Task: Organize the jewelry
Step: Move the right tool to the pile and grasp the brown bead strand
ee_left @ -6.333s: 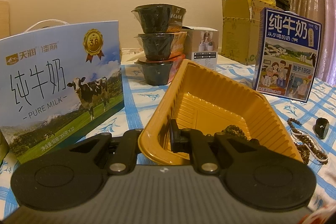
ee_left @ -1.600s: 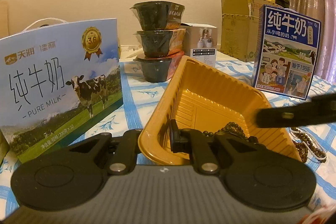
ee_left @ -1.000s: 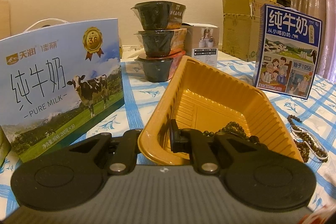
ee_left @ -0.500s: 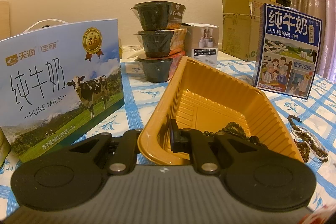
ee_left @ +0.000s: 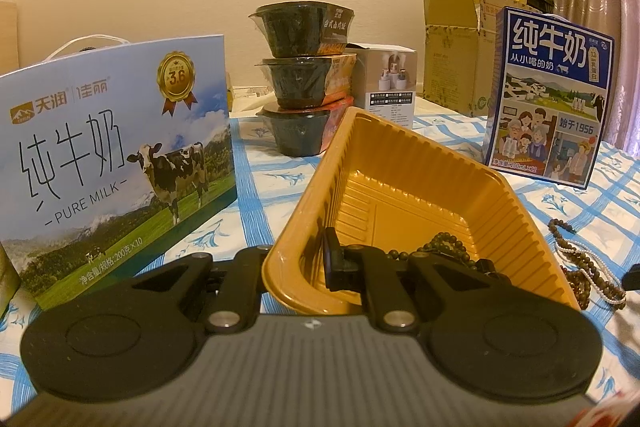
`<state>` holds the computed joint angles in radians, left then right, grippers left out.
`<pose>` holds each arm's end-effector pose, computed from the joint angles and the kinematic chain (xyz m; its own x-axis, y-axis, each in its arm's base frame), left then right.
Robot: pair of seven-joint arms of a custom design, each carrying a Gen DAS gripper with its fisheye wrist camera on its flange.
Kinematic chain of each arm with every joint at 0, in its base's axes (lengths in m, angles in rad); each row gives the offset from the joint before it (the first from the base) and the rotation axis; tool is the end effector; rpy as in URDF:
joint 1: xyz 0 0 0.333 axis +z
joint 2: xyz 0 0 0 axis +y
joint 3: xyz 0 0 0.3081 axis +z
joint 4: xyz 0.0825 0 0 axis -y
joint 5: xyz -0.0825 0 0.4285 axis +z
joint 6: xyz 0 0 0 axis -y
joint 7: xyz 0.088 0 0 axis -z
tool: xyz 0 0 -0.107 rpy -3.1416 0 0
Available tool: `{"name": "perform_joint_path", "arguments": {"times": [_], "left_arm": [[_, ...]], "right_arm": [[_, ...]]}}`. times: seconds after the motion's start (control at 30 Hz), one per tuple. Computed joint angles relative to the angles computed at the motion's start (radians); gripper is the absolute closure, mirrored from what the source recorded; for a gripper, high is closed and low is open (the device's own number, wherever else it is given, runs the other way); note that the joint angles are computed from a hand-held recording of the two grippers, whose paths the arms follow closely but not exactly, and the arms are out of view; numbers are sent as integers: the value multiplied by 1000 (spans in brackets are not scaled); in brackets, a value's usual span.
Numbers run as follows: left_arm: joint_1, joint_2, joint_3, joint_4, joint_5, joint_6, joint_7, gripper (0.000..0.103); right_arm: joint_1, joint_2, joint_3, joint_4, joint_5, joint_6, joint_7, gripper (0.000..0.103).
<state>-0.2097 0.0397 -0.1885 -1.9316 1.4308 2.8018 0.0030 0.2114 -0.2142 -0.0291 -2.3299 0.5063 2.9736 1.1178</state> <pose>0.5758 -0.2916 0.5026 -0.0329 -0.9994 -0.0043 -0.4119 0.0175 -0.9111 0.5553 0.0678 0.4890 0.2127 -0.9726 -0.0943 -0.6392 -0.0655 -0.7662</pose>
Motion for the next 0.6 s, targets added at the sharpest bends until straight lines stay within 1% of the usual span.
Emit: {"name": "perform_joint_path", "arguments": {"times": [0.2, 0.27, 0.33, 0.37, 0.4, 0.43, 0.53, 0.6], "left_arm": [[0, 0, 0, 0, -3, 0, 1, 92], [0, 0, 1, 0, -1, 1, 0, 92], [0, 0, 1, 0, -1, 1, 0, 92], [0, 0, 1, 0, -1, 1, 0, 92], [0, 0, 1, 0, -1, 1, 0, 92], [0, 0, 1, 0, -1, 1, 0, 92], [0, 0, 0, 0, -2, 0, -1, 92], [0, 0, 0, -1, 0, 0, -3, 92]], "right_arm": [[-6, 89, 12, 79, -32, -21, -22, 84], [-19, 109, 26, 93, -74, -20, -3, 84], [-35, 129, 41, 103, -145, -12, 38, 88], [-46, 139, 49, 107, -195, -6, 69, 93], [-44, 141, 48, 105, -200, 2, 67, 95], [-38, 139, 43, 103, -175, 10, 45, 96], [-11, 116, 18, 99, -30, 9, -33, 96], [15, 91, -8, 101, 109, 7, -114, 96]]}}
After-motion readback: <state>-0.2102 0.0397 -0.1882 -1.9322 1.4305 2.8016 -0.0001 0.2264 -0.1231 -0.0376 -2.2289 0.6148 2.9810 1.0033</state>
